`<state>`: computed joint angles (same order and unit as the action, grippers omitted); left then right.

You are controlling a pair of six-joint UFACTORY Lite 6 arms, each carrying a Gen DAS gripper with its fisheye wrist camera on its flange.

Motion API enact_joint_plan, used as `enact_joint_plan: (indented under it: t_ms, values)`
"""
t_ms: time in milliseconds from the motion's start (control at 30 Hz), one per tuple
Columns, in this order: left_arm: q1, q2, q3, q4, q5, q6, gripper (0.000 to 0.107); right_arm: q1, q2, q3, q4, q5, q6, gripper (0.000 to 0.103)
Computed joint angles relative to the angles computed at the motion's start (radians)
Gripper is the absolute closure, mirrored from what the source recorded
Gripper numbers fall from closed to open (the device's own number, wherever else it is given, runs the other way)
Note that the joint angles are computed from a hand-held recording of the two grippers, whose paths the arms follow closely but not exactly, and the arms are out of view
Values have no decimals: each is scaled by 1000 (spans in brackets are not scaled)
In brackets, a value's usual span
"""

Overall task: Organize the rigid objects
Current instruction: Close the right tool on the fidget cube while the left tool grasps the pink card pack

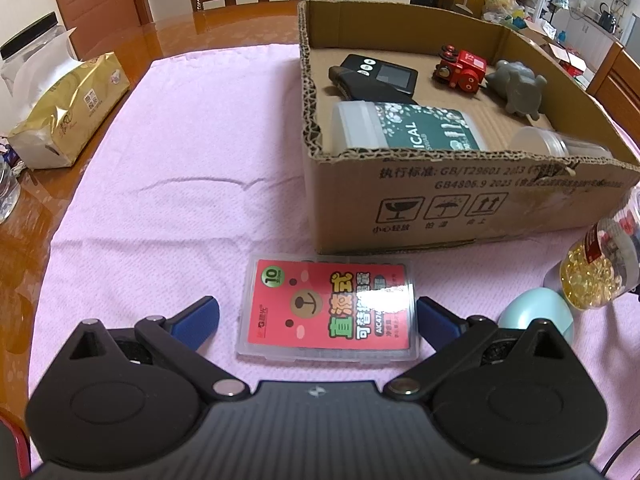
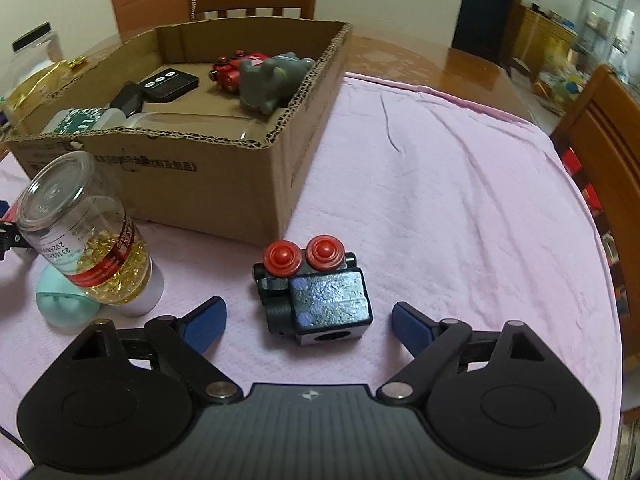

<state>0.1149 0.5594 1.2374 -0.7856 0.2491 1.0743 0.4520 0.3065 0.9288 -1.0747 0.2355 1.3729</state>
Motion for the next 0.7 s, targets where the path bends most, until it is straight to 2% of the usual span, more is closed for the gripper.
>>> enact_joint_plan:
  t_ms: [233, 433, 700]
  values:
    - [15, 2, 5, -106, 39, 187, 9, -4, -5, -1, 27, -16, -54, 13]
    - [23, 40, 74, -18, 95, 127, 14, -26, -11, 2, 142, -38, -214, 13]
    - [14, 38, 75, 28, 94, 68, 16, -28, 5, 33, 230, -42, -331, 26]
